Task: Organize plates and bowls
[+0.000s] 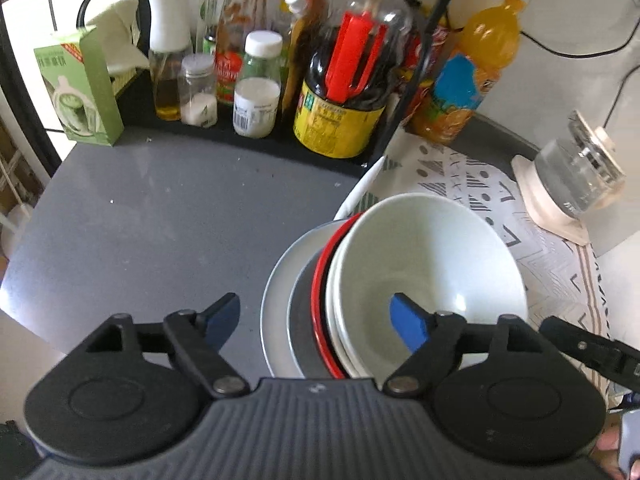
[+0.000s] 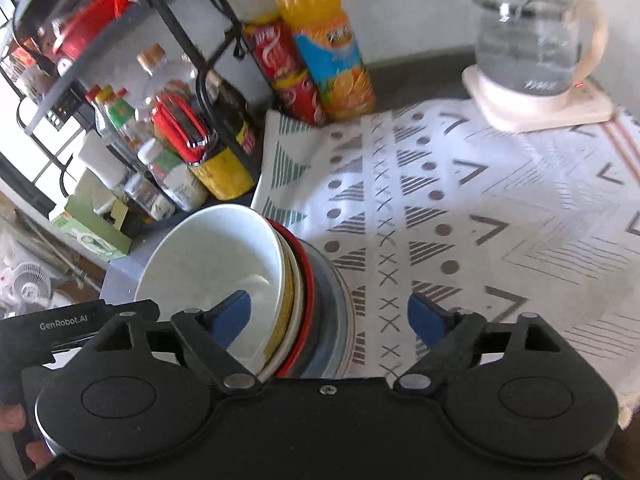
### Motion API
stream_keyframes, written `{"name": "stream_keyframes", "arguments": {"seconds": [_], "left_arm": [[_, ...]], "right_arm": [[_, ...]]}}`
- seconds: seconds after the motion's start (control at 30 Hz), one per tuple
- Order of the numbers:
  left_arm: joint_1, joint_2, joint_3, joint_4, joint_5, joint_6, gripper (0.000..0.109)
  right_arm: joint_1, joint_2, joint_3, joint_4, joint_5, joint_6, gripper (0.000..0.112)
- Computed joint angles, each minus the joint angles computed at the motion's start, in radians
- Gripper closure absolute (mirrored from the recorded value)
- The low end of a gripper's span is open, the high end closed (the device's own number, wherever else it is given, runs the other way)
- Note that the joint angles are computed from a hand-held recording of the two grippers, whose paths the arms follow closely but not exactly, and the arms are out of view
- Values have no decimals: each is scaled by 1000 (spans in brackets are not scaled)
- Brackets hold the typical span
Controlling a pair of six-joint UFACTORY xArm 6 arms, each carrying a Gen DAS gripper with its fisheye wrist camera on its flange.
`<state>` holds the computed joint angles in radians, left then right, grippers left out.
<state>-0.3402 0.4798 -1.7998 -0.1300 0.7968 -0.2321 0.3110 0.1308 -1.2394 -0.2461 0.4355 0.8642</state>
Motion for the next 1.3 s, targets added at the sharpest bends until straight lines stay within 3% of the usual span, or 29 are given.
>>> {"name": "stream_keyframes", "arguments": {"seconds": [0.23, 0.4, 0.57, 0.9, 1.3], "left_arm": [[-14, -134, 155, -44, -100, 103, 24], [-31, -229, 269, -48, -146, 158, 23], [-50, -335, 397, -65, -213, 208, 22], [-85, -525, 605, -107, -314, 284, 13], [-129, -717, 813, -83, -422, 330, 6]], "right_arm": [[34, -155, 113, -327, 53, 330, 11], [69, -268, 200, -471, 109, 502, 10], [143, -368, 256, -575, 230, 618, 9], [257, -545, 376, -619, 338, 785, 9], [451, -640, 416, -686, 559, 878, 9]]}}
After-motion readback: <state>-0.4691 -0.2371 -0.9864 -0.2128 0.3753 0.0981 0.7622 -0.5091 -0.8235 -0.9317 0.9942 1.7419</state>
